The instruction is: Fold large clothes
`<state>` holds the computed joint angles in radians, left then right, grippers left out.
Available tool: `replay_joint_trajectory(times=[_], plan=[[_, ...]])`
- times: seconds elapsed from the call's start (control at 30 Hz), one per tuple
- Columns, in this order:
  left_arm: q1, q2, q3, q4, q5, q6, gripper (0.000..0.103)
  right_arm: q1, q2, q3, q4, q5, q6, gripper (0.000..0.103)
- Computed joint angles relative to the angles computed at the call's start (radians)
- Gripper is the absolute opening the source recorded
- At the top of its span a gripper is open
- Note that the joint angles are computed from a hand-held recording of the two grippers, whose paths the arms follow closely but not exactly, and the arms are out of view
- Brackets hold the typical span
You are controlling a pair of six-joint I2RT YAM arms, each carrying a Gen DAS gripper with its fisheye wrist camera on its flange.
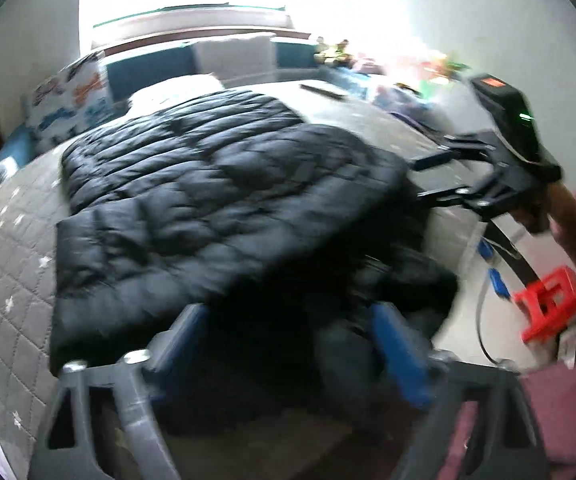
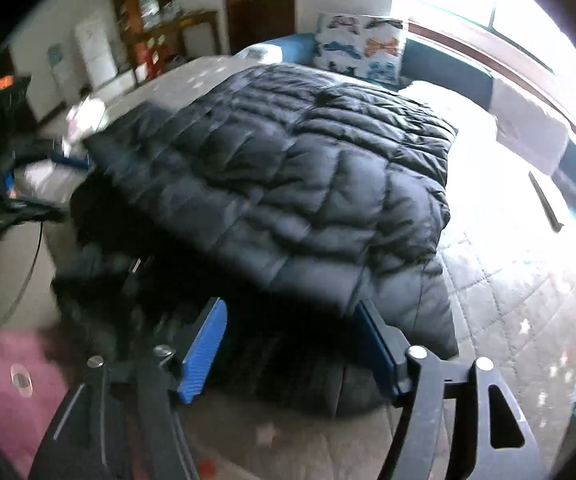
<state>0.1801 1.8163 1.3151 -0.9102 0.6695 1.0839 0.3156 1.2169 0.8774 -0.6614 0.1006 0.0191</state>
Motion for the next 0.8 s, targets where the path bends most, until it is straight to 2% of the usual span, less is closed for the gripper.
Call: replay_joint_trajectory(times=[0.13, 0.2, 0.27, 0.43, 0.67, 0.73, 0.77, 0.8], plan=[[0.013, -0.113, -0.143, -0.063, -0.016, 0.177, 0.098, 0.16, -0.039, -0.052, -0.081, 0.148, -0.017, 0.074], [0.008, -0.17, -0.239, -0.032, -0.057, 0.229, 0.098, 0.224, -0.046, -0.082, -0.104, 0.197, -0.018, 0.074], [-0.01, -0.218, -0.339, 0.055, -0.104, 0.241, 0.098, 0.27, -0.047, -0.108, -0.118, 0.22, -0.014, 0.074], [-0.041, -0.243, -0.478, 0.205, -0.164, 0.254, 0.098, 0.348, -0.045, -0.178, -0.076, 0.216, 0.001, 0.074], [-0.1, -0.349, -0.734, 0.595, -0.201, 0.214, 0.096, 0.42, 0.04, -0.226, 0.094, 0.241, -0.004, 0.074], [-0.116, -0.358, -0.775, 0.713, -0.19, 0.174, 0.069, 0.431, 0.04, -0.224, 0.105, 0.258, -0.008, 0.074], [-0.11, -0.359, -0.77, 0.714, -0.173, 0.162, 0.063, 0.431, 0.027, -0.223, 0.107, 0.253, -0.007, 0.074], [-0.102, -0.346, -0.748, 0.694, -0.155, 0.154, 0.048, 0.427, 0.016, -0.22, 0.107, 0.246, -0.008, 0.074]])
